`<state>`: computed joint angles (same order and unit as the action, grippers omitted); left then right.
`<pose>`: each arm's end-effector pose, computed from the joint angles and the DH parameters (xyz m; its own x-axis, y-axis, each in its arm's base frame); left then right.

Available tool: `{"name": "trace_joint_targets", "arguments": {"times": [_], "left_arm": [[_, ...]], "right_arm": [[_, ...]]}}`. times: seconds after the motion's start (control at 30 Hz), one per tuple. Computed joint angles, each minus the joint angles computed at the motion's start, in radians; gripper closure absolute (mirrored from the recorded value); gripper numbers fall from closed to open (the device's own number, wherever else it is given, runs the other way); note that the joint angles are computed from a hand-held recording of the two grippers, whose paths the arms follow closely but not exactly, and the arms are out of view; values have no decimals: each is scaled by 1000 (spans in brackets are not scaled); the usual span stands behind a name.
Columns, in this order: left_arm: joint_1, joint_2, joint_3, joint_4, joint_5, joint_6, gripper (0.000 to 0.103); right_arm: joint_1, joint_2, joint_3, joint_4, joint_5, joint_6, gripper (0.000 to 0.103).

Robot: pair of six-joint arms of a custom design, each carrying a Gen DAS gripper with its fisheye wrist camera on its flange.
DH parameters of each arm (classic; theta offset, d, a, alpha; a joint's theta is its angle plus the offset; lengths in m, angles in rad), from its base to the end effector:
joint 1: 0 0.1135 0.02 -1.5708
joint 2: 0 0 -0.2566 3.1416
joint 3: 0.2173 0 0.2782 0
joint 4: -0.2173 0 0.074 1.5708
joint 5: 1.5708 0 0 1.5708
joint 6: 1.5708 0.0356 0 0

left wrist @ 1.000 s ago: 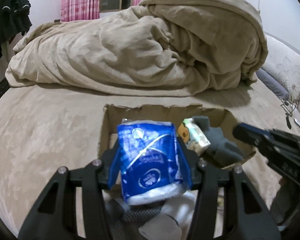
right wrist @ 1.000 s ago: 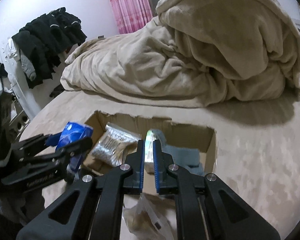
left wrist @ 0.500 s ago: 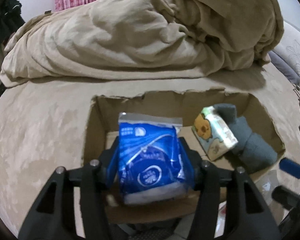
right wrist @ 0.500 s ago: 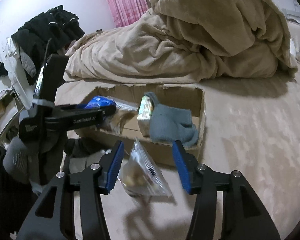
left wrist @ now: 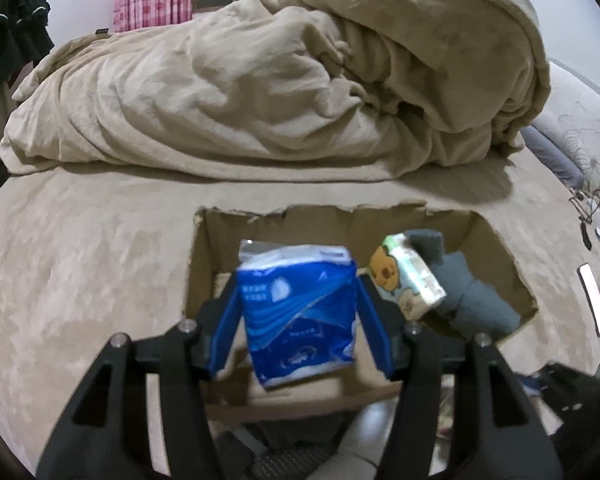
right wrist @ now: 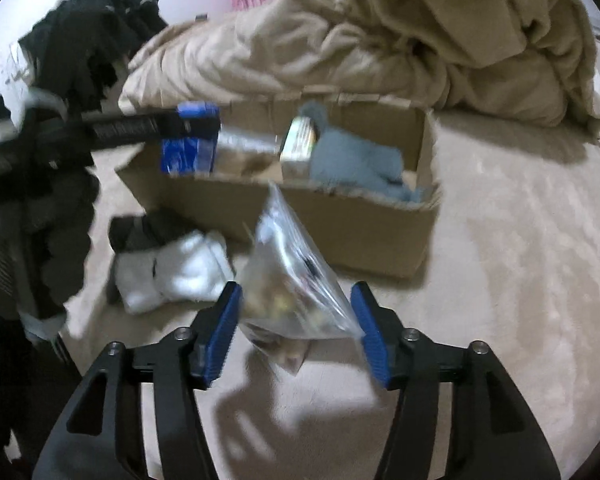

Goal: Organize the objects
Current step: 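Lower the blue pack into the box and open the left gripper while the right carries the snack bag, then lower the clear snack bag into the box and open the right gripper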

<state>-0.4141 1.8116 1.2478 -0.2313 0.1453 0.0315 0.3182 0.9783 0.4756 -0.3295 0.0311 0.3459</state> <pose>0.3818 -0.1734 0.1902 -0.6378 0.3144 -0.7031 0.5113 0.8556 -0.0813 0.2069 0.0670 0.1670 -0.7600 0.1065 -0.6412 -0.0374 0.9777 0.2066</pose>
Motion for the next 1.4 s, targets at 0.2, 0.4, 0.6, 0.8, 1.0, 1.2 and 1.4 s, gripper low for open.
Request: {"name": "trace_joint_targets", "arguments": {"times": [0.2, 0.4, 0.6, 0.8, 1.0, 1.2, 1.4], "left_arm": [[-1, 26, 19, -49, 33, 33, 44], [18, -19, -24, -21, 50, 18, 19], [38, -99, -80, -27, 56, 44, 18], [87, -229, -154, -40, 86, 48, 18], [126, -356, -203, -65, 112, 59, 18], [146, -387, -206, -57, 131, 62, 15], [158, -286, -179, -35, 127, 73, 12]], "right_arm": [[74, 74, -2, 63, 51, 36, 36], [68, 95, -14, 114, 51, 46, 46], [64, 78, -5, 102, 33, 52, 51], [30, -120, -27, 28, 4, 45, 51], [6, -253, 21, -58, -8, 53, 51], [-71, -140, 175, -28, -65, -33, 51], [-137, 209, 298, 97, -158, -39, 51]]}}
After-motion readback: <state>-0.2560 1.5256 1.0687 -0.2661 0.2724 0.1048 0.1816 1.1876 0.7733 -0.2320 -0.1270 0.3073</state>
